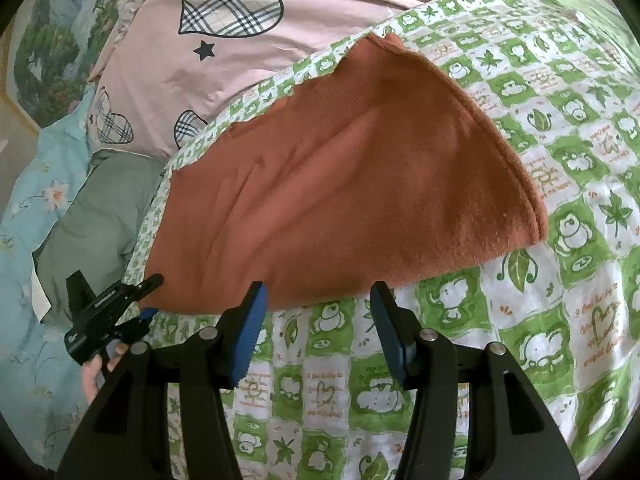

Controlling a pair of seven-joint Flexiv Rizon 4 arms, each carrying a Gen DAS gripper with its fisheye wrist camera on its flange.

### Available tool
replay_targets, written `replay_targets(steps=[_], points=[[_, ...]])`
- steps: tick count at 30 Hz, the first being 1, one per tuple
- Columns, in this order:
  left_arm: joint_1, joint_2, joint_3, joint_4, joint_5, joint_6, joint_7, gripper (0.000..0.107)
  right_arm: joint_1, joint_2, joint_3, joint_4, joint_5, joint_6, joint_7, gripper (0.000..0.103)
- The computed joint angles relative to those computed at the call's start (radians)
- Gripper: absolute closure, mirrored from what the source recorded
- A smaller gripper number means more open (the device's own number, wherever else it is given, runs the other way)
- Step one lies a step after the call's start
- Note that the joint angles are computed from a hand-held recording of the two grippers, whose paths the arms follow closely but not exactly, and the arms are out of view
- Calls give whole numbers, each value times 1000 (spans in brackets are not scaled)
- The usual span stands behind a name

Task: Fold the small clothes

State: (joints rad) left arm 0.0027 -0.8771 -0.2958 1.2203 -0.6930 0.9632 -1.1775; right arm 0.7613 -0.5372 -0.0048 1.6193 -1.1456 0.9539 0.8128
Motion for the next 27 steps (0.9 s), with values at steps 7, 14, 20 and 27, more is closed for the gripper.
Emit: replay_targets(steps=[7,14,20,27], points=[[-27,-3,-17,-51,31,67,65,97,-18,19,-8,24,-34,39,23,48],[-62,80,-90,28,33,122,307,98,-64,65,-6,82,-90,88,81,48],[-136,128,-75,112,86,175,443,100,-127,61,-1,75,-139,184,93,48],[-165,143,-56,194,138,224,522,101,-223,-123,7,-147,33,432,-188,46]])
